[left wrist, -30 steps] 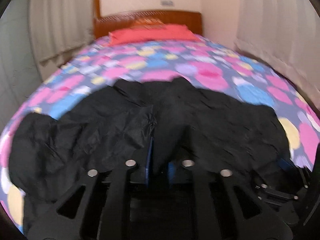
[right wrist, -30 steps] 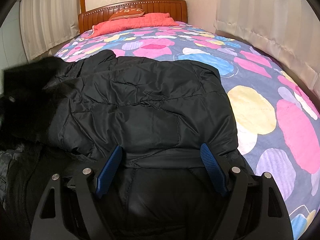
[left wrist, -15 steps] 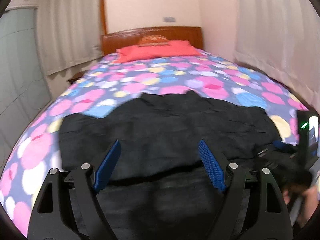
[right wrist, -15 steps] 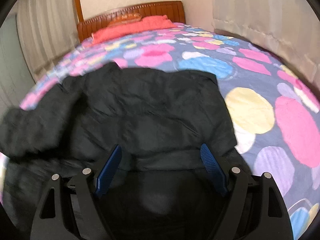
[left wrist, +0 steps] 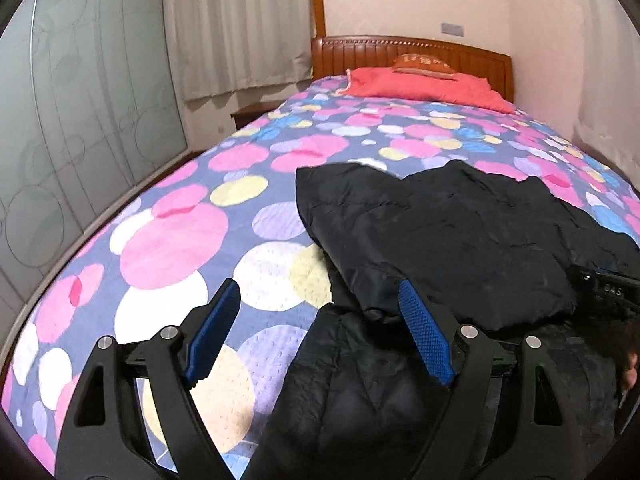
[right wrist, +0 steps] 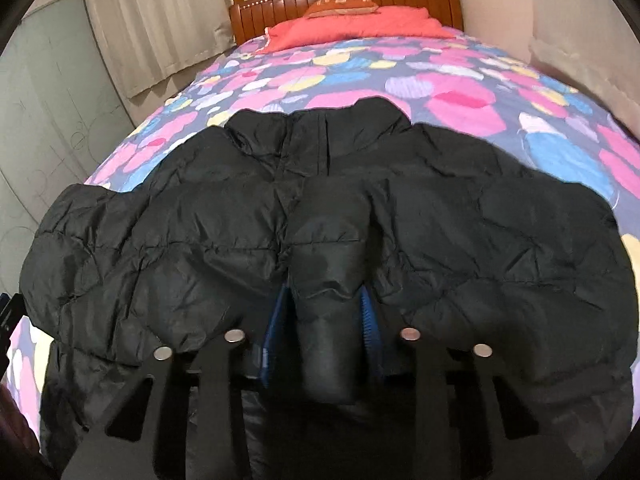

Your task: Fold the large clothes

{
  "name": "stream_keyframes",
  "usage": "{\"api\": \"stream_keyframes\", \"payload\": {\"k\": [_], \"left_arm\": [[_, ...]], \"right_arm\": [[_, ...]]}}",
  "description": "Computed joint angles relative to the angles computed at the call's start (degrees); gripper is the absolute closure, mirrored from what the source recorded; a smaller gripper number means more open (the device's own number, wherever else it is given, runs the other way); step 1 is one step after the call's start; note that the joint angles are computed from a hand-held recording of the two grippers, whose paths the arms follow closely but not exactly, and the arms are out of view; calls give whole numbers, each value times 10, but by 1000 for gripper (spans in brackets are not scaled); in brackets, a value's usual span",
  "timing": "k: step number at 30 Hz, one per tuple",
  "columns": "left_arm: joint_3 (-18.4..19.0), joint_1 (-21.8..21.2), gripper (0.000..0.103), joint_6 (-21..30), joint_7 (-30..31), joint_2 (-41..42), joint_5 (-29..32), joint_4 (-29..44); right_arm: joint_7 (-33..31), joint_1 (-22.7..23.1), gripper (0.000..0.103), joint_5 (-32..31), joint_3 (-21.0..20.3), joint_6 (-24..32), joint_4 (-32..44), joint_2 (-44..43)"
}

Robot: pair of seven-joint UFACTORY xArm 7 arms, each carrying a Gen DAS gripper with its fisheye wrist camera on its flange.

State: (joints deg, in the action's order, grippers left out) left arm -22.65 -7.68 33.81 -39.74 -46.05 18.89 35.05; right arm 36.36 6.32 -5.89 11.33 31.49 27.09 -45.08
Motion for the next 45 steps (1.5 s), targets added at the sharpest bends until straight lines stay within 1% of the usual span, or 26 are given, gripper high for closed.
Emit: {"api": "stream_keyframes", "payload": {"k": [2, 3, 8, 9, 12, 13, 15, 17, 18, 19, 20, 24, 27, 29, 30, 32, 33, 34, 35, 36, 39, 41, 42, 43, 44, 45], "left_arm": [[11, -5, 21, -10, 3, 6, -7, -1], [15, -8, 17, -16, 7, 9, -10, -1], [3, -3, 16, -34, 4, 26, -7, 11], [0, -2, 16, -35, 2, 31, -7, 14], [-9, -4, 16, -33, -2, 55, -7, 26], [-13, -4, 16, -31, -3, 64, -4, 31], [-21, -4, 16, -30, -4, 86, 7, 44], [-28, -1, 16, -28, -8, 107, 20, 60], [-29, 0, 16, -30, -12, 116, 26, 67], [-30, 2, 16, -33, -15, 130, 32, 78], [-30, 3, 16, -34, -19, 143, 39, 88], [-35, 10, 16, -29, -44, 229, 72, 152], [-36, 7, 16, -5, -71, 286, 103, 189], [-32, -4, 16, 40, -63, 339, 108, 219], [-18, -17, 16, 40, -42, 358, 83, 222], [1, -30, 15, 22, -46, 363, 74, 210], [6, -36, 15, 29, -51, 361, 80, 212], [7, -42, 17, 45, -59, 358, 92, 216], [0, -46, 17, 75, -86, 351, 126, 224], [-3, -52, 18, 87, -103, 342, 148, 226], [3, -72, 18, 46, -151, 311, 192, 214], [14, -91, 18, 5, -144, 326, 185, 225], [15, -98, 18, 3, -139, 341, 180, 234], [16, -107, 18, 9, -135, 360, 174, 248], [22, -122, 18, 29, -107, 399, 145, 273], [27, -133, 17, 54, -87, 426, 127, 293]], "right_arm": [[-5, -3, 83, -1, -9, 0, -5, -22], [-2, -16, 85, -9, -7, 9, -8, -43], [-9, -97, 86, -72, -1, 83, -32, -144], [-14, -104, 86, -76, -8, 91, -38, -154], [-46, -107, 86, -62, -62, 105, -63, -161], [-61, -103, 83, -53, -75, 106, -69, -154], [-79, -102, 78, -42, -82, 101, -76, -150], [-80, -112, 70, -39, -67, 119, -71, -159], [-68, -123, 62, -42, -51, 129, -63, -165], [-57, -130, 56, -46, -40, 128, -60, -174], [-48, -133, 54, -48, -33, 120, -56, -178], [-49, -122, 54, -46, -32, 74, -30, -120], [-43, -128, 54, -58, -13, 28, -13, -48], [-40, -131, 53, -68, -4, 31, -1, -5], [-46, -123, 52, -67, -12, 24, -1, 19], [-42, -120, 52, -72, -11, 34, 8, 29], [-41, -118, 52, -73, -13, 46, 13, 26], [-33, -119, 52, -76, -8, 63, 21, 20], [-21, -121, 52, -83, 0, 69, 24, 8], [-13, -120, 52, -89, 5, 63, 23, -1], [0, -106, 52, -96, 15, 31, 35, 2], [-2, -92, 52, -92, 16, 2, 54, 40], [-3, -89, 52, -94, 21, -8, 66, 66], [-6, -84, 52, -95, 22, -16, 75, 92], [-9, -77, 52, -93, 22, -9, 88, 121], [-10, -80, 51, -97, 30, 13, 105, 157]]}}
